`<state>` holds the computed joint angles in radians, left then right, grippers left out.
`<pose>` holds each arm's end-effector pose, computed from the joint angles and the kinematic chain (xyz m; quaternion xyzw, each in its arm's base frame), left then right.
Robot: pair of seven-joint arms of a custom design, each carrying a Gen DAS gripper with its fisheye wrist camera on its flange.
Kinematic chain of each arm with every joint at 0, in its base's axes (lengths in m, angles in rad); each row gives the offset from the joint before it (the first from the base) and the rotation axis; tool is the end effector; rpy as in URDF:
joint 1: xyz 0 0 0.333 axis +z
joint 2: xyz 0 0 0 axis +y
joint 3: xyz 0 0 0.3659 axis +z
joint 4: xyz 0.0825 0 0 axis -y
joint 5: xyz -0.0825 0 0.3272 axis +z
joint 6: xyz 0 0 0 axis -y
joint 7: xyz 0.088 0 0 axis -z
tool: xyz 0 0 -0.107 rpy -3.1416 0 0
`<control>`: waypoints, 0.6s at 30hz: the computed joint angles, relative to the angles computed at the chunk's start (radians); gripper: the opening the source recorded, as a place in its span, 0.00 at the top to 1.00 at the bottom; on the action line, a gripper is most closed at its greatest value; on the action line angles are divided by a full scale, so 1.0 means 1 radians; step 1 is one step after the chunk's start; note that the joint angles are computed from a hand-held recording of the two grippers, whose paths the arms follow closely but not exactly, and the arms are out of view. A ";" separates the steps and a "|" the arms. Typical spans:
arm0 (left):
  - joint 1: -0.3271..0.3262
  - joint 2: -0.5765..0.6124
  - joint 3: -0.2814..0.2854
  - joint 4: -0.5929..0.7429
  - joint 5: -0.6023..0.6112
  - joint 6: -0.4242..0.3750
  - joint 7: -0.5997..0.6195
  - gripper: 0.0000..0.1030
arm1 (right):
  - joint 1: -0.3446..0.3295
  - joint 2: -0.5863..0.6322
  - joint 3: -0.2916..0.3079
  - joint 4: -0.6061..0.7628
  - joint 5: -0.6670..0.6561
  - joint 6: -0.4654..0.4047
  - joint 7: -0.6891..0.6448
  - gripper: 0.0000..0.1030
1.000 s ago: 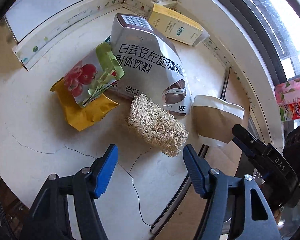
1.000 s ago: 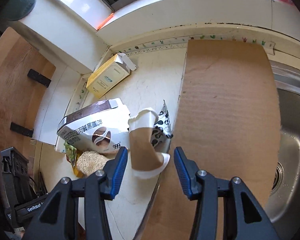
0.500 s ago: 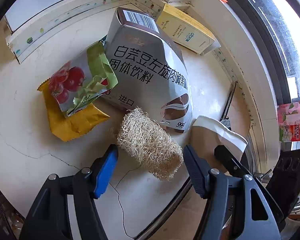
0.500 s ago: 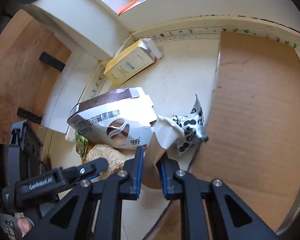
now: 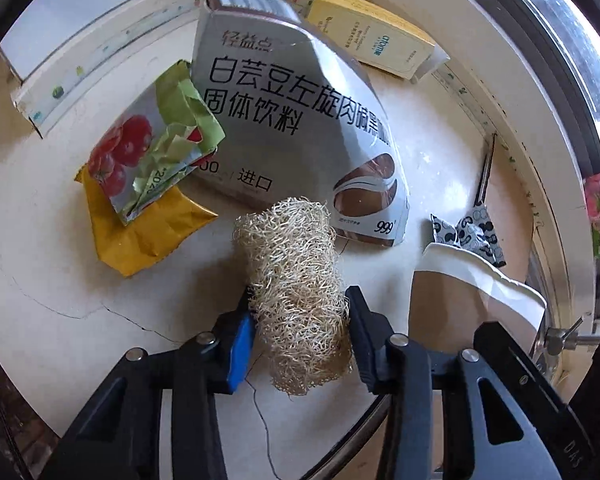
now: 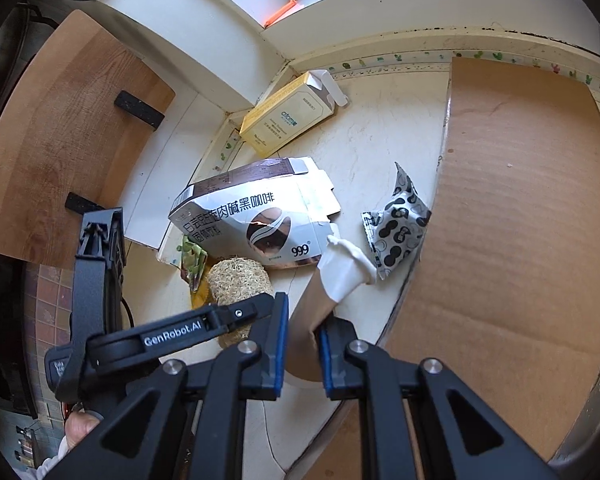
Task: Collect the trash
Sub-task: 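Grasp the loofah sponge with the left tool while the right tool grasps the paper cup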
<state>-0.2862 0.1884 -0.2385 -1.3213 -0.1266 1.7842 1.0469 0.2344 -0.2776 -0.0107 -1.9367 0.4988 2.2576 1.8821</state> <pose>0.5084 -0.2851 0.7040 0.7042 -0.6910 0.1563 0.0459 0.4318 0.1105 0.7253 -0.5563 0.7458 0.0584 0.3619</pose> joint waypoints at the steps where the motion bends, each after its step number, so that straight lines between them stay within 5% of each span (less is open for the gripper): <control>1: -0.006 -0.009 -0.003 0.001 0.026 -0.004 0.028 0.62 | 0.000 -0.007 0.003 -0.003 -0.004 0.000 0.005 0.87; 7: -0.014 -0.087 -0.009 -0.041 0.078 -0.002 0.140 0.64 | 0.009 -0.044 0.029 -0.018 -0.042 -0.012 0.050 0.87; 18: 0.039 -0.316 0.026 -0.198 -0.055 -0.045 0.327 0.65 | 0.049 -0.125 0.125 0.016 -0.190 -0.083 0.241 0.87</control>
